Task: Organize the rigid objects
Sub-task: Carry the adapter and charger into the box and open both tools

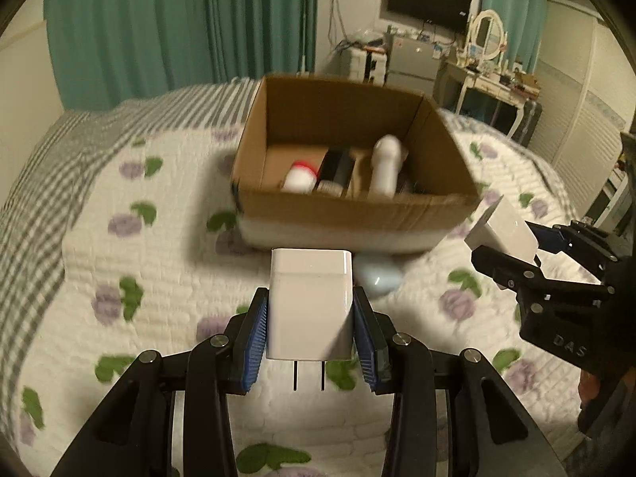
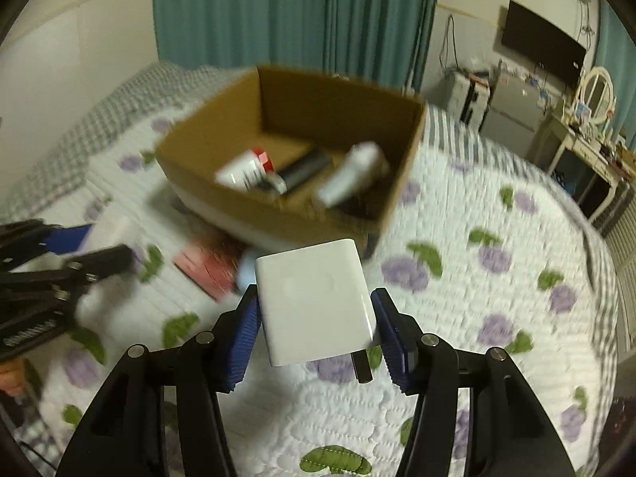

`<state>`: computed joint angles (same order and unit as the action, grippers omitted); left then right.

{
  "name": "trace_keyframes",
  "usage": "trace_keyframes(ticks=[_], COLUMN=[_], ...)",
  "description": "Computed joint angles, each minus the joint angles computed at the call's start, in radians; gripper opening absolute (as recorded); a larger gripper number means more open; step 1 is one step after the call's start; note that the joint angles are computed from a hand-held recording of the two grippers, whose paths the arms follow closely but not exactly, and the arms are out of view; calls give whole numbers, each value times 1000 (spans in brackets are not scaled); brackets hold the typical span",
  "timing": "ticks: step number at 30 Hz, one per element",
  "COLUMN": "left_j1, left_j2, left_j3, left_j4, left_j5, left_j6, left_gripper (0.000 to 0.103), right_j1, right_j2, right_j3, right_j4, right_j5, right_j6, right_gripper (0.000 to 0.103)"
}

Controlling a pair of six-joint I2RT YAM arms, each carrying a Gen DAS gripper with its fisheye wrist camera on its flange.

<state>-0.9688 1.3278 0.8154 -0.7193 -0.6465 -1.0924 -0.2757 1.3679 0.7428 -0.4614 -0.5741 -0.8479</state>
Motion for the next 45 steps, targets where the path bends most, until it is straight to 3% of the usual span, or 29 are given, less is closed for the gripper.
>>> trace_keyframes(ticks=[4, 10, 15, 20, 26, 32, 36, 40, 45], left_j1=[83, 268, 439, 513, 546, 558, 529, 504, 463], left_j2=[-30, -19, 70, 214, 367, 429, 392, 350, 218], left_j3=[60, 173, 243, 277, 321, 373, 361, 364, 271], left_j4=[46, 135, 219, 300, 353, 296, 293, 224, 183], left_j5=[29, 102, 193, 253, 265, 272, 235, 173, 119], left_j6=[145, 398, 543, 609, 623, 576, 577, 567, 534], left_gripper=[40, 40, 40, 40, 41, 47, 58, 59, 62], right_j1=[22, 119, 218, 267, 284, 262, 244, 232, 237], right_j2=[-31, -14, 76, 191, 346, 398, 411, 400, 407], right_j3=[105, 292, 415, 437, 466, 497, 512, 514, 530], right_j4=[-69, -73, 2, 108, 163, 167, 150, 139, 122], right_j5=[-35, -24, 10, 40, 87, 71, 64, 57, 58], right_j6=[38, 181, 285, 329, 324, 334, 330, 338, 340], right_gripper=[55, 55, 55, 55, 55, 55, 55, 55, 55])
